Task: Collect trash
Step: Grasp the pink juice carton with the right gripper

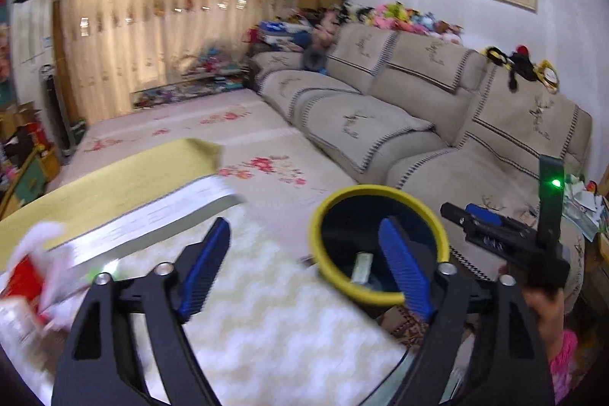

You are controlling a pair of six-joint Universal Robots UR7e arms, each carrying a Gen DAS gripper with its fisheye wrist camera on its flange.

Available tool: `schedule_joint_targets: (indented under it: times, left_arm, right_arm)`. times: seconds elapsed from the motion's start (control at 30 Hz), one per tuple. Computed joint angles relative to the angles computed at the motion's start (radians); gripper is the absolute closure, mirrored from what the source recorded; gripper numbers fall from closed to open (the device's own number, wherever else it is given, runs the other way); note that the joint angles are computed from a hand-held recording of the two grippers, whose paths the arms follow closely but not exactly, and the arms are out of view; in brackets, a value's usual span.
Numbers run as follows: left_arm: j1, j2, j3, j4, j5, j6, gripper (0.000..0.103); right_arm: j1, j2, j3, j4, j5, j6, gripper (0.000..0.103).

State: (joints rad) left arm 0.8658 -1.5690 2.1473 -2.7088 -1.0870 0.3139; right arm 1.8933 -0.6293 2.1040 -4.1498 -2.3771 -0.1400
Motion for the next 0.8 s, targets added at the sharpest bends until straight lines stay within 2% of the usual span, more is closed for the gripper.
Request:
schedule_joint_targets:
  times: [0.13,0.37,0.47,0.6,0.7,0.8]
  left_arm:
    - [0.011,-0.184,0.035,0.09,0.093,-0.015,0.012]
    - [0.037,-0.437,0.071,0.172,0.262,0.022,0.009]
    - [0.078,-0.506,0.059,0.197,0.268,0.026,0.008]
    - [0.13,-0.539,0.043,0.194,0.252,0.037,0.008]
    - [0.164,-0.545,0.03,0.2,0.221,0.041,0.008]
    - [0.183,-0.548,0.024,0.198,0.208,0.049,0.008]
  right_arm:
    - [0.039,0.036,-0.047,0.086,0.004,0.007,0.036]
    - [0.116,0.122,-0.171,0.273,0.058,0.009,0.036]
    - [0.153,0.159,-0.235,0.371,0.096,0.007,0.036]
    - [0.199,0.203,-0.325,0.491,0.165,-0.027,0.036]
    - [0.227,0.236,-0.402,0.577,0.228,-0.087,0.036]
    - [0.25,0.278,-0.485,0.622,0.269,-0.182,0.03]
